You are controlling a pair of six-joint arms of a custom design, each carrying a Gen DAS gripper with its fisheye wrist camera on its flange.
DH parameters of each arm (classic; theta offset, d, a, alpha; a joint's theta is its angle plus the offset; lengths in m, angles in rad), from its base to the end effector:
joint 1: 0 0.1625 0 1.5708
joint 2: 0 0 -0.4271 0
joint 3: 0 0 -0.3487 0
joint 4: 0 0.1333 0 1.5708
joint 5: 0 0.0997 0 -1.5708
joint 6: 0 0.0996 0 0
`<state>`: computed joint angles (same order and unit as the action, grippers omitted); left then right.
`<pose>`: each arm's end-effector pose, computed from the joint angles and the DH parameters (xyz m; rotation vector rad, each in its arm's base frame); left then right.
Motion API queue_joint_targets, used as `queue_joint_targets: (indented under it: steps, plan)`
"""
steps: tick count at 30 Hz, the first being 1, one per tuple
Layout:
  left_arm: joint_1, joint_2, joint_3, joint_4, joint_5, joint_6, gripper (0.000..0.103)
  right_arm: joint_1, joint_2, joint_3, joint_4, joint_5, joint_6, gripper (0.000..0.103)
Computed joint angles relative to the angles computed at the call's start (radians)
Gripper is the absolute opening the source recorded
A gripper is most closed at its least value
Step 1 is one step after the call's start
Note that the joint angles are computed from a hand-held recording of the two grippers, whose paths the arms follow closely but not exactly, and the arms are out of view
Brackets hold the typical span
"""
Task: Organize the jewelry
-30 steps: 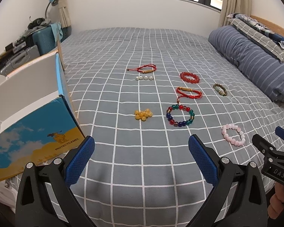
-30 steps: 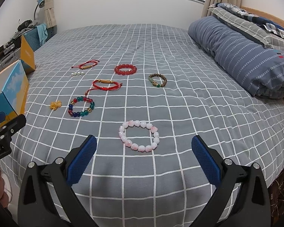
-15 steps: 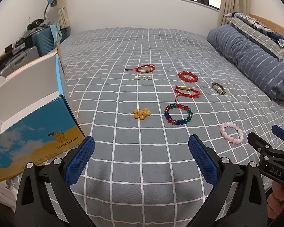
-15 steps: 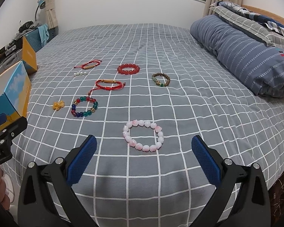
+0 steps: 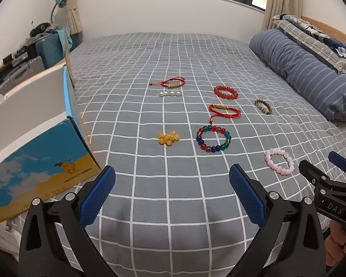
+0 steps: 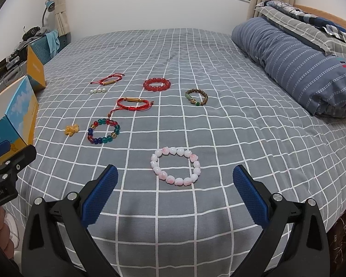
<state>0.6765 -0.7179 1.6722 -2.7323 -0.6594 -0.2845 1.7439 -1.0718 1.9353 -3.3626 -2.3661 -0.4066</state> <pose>-0.3612 -0.5619 0.1197 0.5929 2.2838 -0.8456 0.1554 -0.5277 0.3105 0.1765 -2.1319 0.9385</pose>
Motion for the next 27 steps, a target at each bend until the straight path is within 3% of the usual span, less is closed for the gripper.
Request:
queue_joint_targets:
  steps: [27]
  plan:
    - [0.002,0.002,-0.006,0.016,-0.005,-0.002,0.097,0.004,-0.003,-0.007,0.021,0.011,0.012,0.096]
